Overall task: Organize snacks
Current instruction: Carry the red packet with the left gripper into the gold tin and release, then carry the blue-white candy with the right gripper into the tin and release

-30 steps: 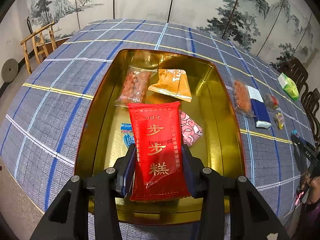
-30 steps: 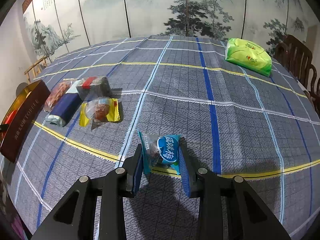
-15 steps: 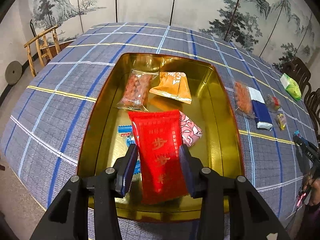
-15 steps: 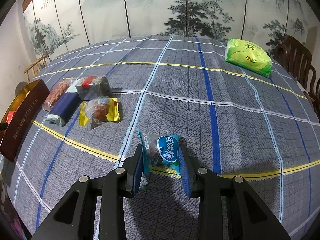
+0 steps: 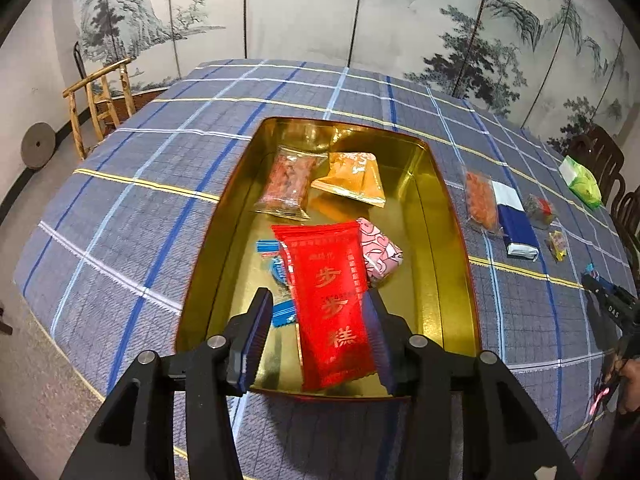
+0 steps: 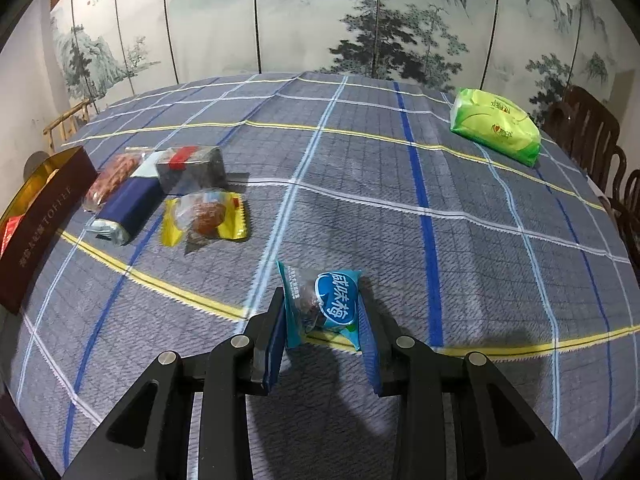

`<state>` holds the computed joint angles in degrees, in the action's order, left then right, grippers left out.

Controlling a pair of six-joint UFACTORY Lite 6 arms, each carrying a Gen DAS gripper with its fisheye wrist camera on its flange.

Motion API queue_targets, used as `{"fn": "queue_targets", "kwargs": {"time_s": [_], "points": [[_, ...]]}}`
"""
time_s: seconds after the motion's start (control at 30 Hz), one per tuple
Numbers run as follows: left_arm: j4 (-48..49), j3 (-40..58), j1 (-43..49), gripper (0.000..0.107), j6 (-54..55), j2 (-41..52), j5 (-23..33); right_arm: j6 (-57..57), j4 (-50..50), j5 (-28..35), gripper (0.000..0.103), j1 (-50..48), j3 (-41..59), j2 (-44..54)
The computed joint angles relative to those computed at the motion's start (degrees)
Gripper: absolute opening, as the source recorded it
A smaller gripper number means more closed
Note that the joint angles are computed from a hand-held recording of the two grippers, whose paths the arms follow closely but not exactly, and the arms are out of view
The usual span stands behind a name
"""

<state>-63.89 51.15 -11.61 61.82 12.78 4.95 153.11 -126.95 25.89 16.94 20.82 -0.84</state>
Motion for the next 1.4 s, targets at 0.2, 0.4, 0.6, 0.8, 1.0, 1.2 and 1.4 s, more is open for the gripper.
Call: {"fn": "queue_targets", "kwargs": {"time_s": [0.2, 0.4, 0.6, 0.8, 1.0, 1.2, 1.4], "points": [[-9.71, -3.01, 0.37, 0.051, 9.41, -3.60, -0.32, -18.23, 20.65, 2.57, 0.034, 10.85, 4.95, -1.54], [-14.60, -5.70, 0.53, 0.053, 15.14, -7.25, 0.38, -37.57, 37.19, 6.36, 0.034, 19.52, 17.25, 1.11], [-18.01, -9.06, 1.00, 0.060, 20.48, -11.79, 0.33, -50.88, 46.14, 10.62, 0.034, 25.80, 33.12, 10.91], [-28.46, -12.52, 2.63, 0.067, 32.78, -16.51, 0.89, -62.92, 53.29, 11.28, 0.034, 28.56, 50.54, 22.77], [-30.90, -14.44, 5.91, 0.070, 37.60, -18.79, 3.10, -75.31, 61.30, 12.58, 0.034, 30.76, 69.25, 35.91], [-28.02, -15.48, 10.51, 0.071, 37.02, -19.45, 6.40, -87.71, 70.12, 14.56, 0.034, 31.29, 87.92, 48.32], [-25.15, -15.21, 14.81, 0.071, 36.11, -18.32, 9.67, -100.53, 79.02, 19.41, 0.034, 31.47, 109.24, 61.72]]}}
